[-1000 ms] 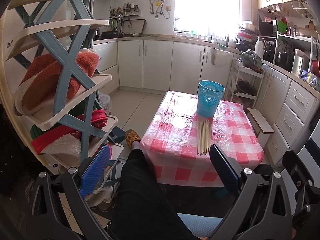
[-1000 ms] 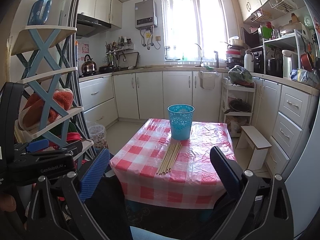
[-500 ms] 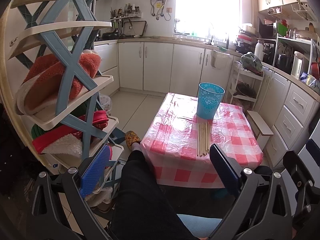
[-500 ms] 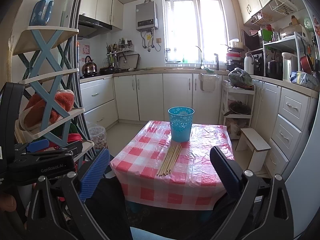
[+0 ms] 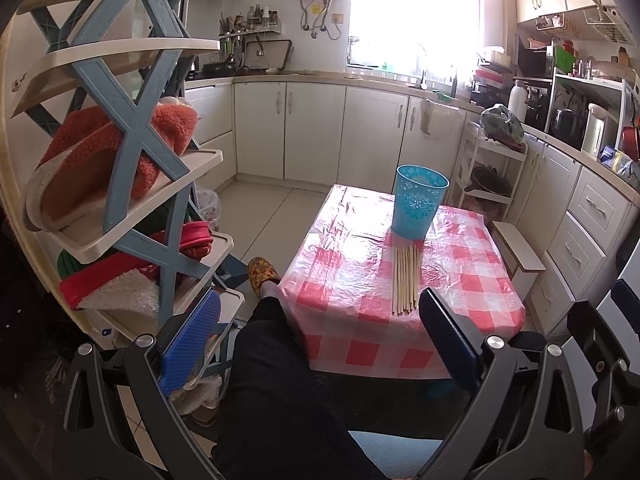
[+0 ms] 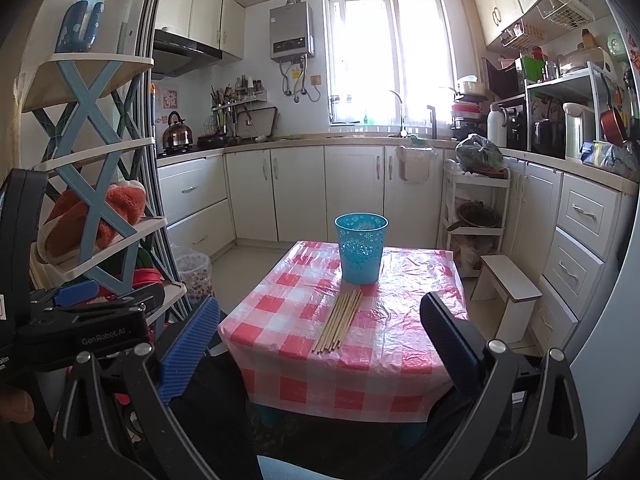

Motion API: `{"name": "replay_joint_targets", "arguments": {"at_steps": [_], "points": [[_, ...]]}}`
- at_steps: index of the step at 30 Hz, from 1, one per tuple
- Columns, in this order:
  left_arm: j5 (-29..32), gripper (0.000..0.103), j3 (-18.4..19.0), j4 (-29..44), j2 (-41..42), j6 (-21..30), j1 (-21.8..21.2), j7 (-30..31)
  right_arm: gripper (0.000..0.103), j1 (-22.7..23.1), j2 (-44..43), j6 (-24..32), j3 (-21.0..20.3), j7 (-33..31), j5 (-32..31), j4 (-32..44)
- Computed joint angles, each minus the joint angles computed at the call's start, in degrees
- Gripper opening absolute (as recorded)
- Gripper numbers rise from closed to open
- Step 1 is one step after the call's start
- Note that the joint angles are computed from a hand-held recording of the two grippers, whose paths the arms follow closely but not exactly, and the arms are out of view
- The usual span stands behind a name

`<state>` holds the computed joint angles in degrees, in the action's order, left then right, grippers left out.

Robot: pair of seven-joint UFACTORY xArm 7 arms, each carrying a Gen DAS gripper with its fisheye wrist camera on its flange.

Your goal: Organize utensils

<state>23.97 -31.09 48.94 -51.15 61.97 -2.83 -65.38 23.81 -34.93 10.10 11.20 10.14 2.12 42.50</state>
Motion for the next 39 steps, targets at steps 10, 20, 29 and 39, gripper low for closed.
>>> {"name": "replay_joint_targets", "arguments": {"at_steps": [10, 20, 29, 39], "points": [[0.45, 0.095, 5.61, -1.23, 9.58, -7.92, -0.36, 2.76, 0.096, -3.75, 10.33, 1.86, 1.28, 1.88, -1.42, 6.13], [2.30, 0.095, 11.74, -0.94, 20.63, -16.02, 0.94, 1.29, 0.052, -3.59, 39.96, 8.34, -0.56, -6.51, 5.24, 27.48], [4.88, 0.095, 16.12, 2.72, 31.40, -19.95, 0.40, 1.21, 0.015, -0.65, 68.58, 23.10, -3.96, -0.48, -0.85, 59.67], [4.27, 0.095, 21.99, 10.92, 45.36, -22.96, -3.31, 5.44, 0.011, 0.02, 79.38, 31.30, -4.33, -3.50, -2.24, 74.40]]}}
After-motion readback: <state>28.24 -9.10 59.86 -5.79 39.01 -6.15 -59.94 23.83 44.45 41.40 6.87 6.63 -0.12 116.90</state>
